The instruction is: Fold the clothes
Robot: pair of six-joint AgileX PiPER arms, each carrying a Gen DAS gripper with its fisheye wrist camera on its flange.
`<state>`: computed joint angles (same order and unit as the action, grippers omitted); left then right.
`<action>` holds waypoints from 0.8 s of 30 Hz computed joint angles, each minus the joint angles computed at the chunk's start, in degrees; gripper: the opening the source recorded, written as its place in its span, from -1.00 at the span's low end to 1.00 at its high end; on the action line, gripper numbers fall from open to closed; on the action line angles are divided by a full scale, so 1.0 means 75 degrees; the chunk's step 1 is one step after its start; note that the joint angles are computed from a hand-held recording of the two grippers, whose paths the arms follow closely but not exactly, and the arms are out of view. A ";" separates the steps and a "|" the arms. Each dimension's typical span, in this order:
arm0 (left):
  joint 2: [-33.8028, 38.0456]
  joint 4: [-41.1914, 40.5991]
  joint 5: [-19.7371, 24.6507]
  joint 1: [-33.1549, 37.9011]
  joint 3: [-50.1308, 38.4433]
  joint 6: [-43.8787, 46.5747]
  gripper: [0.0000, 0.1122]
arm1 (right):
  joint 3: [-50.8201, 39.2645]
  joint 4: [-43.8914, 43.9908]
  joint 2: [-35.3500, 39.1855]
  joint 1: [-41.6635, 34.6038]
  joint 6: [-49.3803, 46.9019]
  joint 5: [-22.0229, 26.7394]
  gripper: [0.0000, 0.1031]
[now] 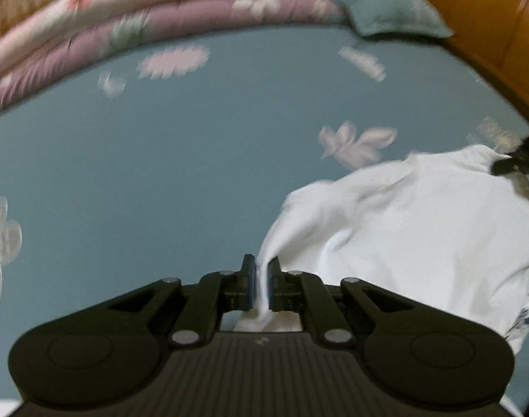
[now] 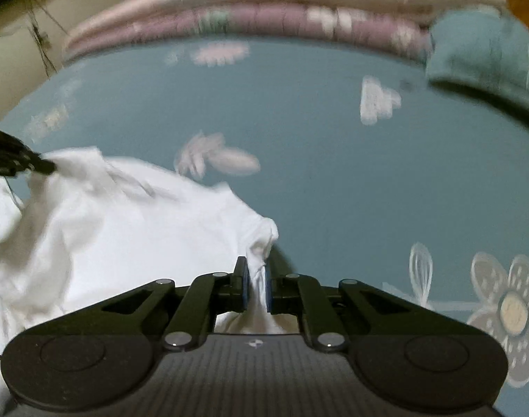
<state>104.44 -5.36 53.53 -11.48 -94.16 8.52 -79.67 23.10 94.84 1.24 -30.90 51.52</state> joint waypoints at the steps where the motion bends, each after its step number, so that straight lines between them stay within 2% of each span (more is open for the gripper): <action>1: 0.0054 -0.0020 0.0021 0.0063 0.0082 -0.0070 -0.79 | 0.0020 -0.0081 0.0076 -0.0001 0.0061 0.0058 -0.70; 2: 0.0055 -0.0098 0.0007 0.0144 0.0187 -0.0090 -0.78 | 0.0040 -0.0160 0.0153 -0.0003 0.0121 0.0116 -0.60; 3: 0.0042 -0.0188 -0.0012 0.0228 0.0297 -0.0098 -0.77 | 0.0043 -0.0192 0.0209 -0.0014 0.0144 0.0160 -0.58; 7: -0.0034 -0.0662 -0.0191 0.0473 0.0447 0.0274 -0.42 | -0.0143 0.0201 0.0257 -0.0190 -0.0123 0.0233 -0.26; 8: -0.0053 -0.0771 -0.0260 0.0524 0.0465 0.0395 -0.38 | -0.0193 0.0402 0.0253 -0.0254 -0.0260 0.0234 -0.24; 12: -0.0093 -0.1855 -0.0681 0.0839 0.0506 0.1047 -0.28 | -0.0775 0.0874 0.0555 -0.0274 -0.0334 0.0295 -0.23; 14: -0.0061 -0.2394 -0.0912 0.0973 0.0524 0.1269 -0.17 | -0.1045 0.0955 0.0799 -0.0119 -0.0245 0.0229 -0.23; 18: 0.0526 -0.1839 -0.0955 0.0727 0.0063 0.0589 -0.17 | -0.1439 0.0875 0.1338 0.0270 -0.0005 0.0078 -0.23; 20: 0.0755 -0.1815 -0.0764 0.0654 -0.0100 0.0570 -0.19 | -0.1555 0.0836 0.1557 0.0439 0.0115 0.0007 -0.23; 24: 0.0682 -0.1535 -0.0774 0.0316 0.0208 0.0816 -0.18 | -0.1271 0.0658 0.1548 0.0710 0.0076 -0.0295 -0.23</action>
